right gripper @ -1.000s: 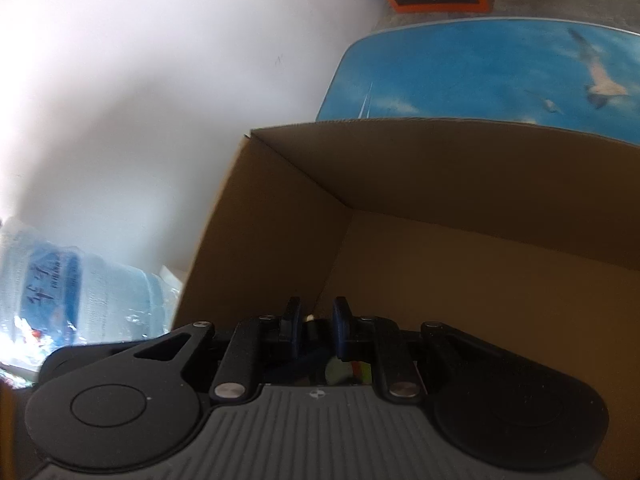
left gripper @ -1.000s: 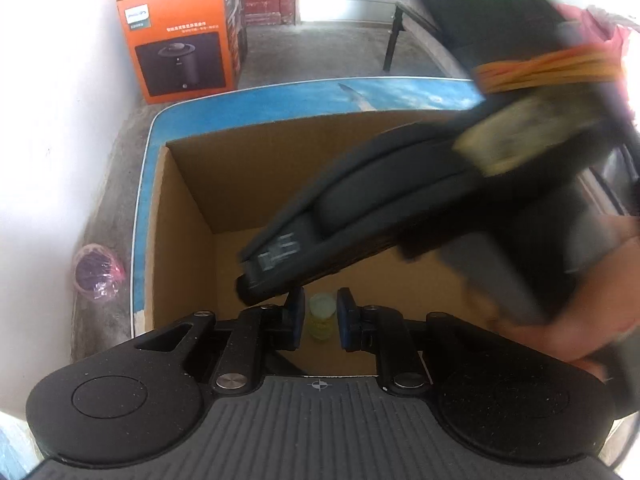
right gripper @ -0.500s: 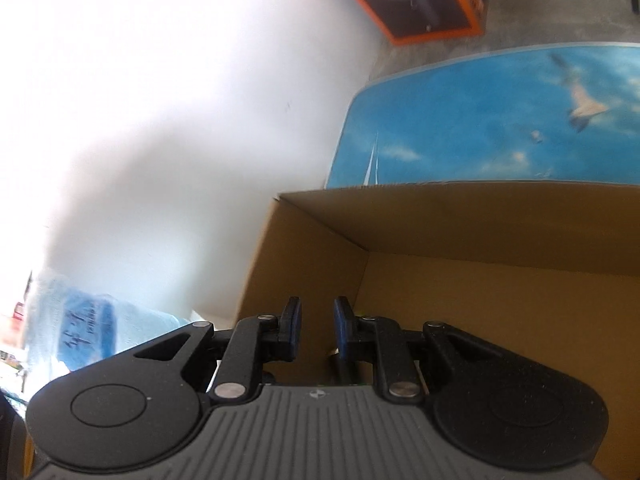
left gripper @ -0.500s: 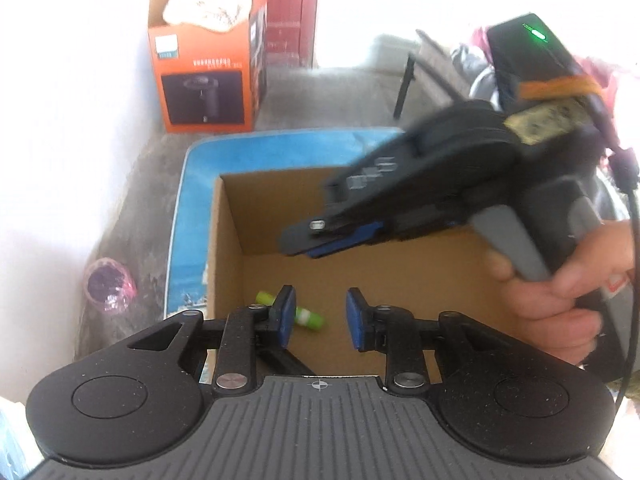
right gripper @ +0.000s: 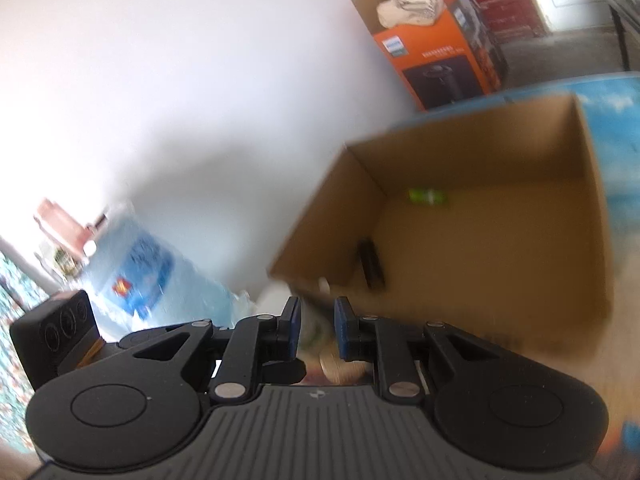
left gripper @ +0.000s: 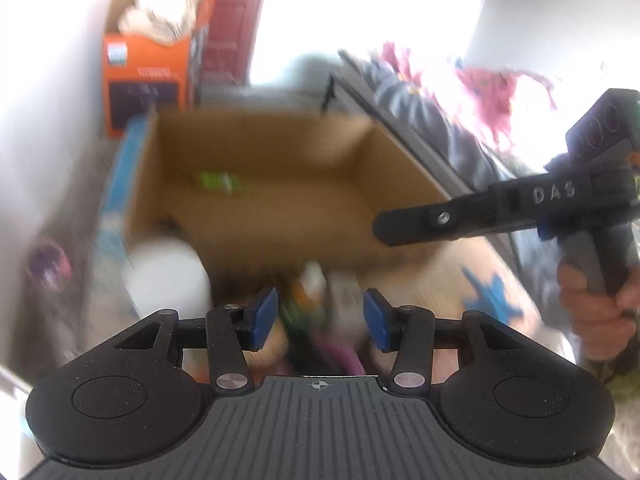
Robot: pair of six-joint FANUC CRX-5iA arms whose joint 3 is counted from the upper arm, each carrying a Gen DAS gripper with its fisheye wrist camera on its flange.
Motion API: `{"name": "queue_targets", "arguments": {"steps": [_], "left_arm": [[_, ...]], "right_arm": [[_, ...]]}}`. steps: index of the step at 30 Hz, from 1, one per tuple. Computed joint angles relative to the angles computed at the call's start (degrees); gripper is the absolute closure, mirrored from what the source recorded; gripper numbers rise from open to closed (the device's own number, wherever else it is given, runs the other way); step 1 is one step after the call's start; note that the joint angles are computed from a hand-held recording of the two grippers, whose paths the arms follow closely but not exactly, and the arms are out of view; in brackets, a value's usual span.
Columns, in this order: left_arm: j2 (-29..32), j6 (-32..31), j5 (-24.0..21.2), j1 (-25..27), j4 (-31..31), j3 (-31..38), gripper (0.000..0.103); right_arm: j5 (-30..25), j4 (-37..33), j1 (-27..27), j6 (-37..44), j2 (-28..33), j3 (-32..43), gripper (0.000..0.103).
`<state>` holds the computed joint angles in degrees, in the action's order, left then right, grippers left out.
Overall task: Organize rigid objects
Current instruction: 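Move the right gripper to the black key fob in the pink bowl, then grasp the black key fob from the pink bowl with the right gripper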
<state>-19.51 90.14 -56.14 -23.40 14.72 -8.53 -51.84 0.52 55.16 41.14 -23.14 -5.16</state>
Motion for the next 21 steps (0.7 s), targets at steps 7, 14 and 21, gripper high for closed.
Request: {"name": "queue_targets", "arguments": {"steps": [7,14,21], "left_arm": [[2.9,4.3,-2.0,-3.7,-2.8,-1.1,0.06],[4.5,6.5,-1.4,-5.3,-6.2,-0.6,0.061],[3.5,5.3,-0.2,-3.1,-3.8,-2.9,0.059]], "right_arm": [[-0.3,2.5,4.5,-6.7,1.1,-5.3,0.083],[-3.3,3.2,5.0,-4.5,4.7,-3.4,0.083],[-7.1,1.4,3.8,-2.1,6.9,-0.5,0.079]]}}
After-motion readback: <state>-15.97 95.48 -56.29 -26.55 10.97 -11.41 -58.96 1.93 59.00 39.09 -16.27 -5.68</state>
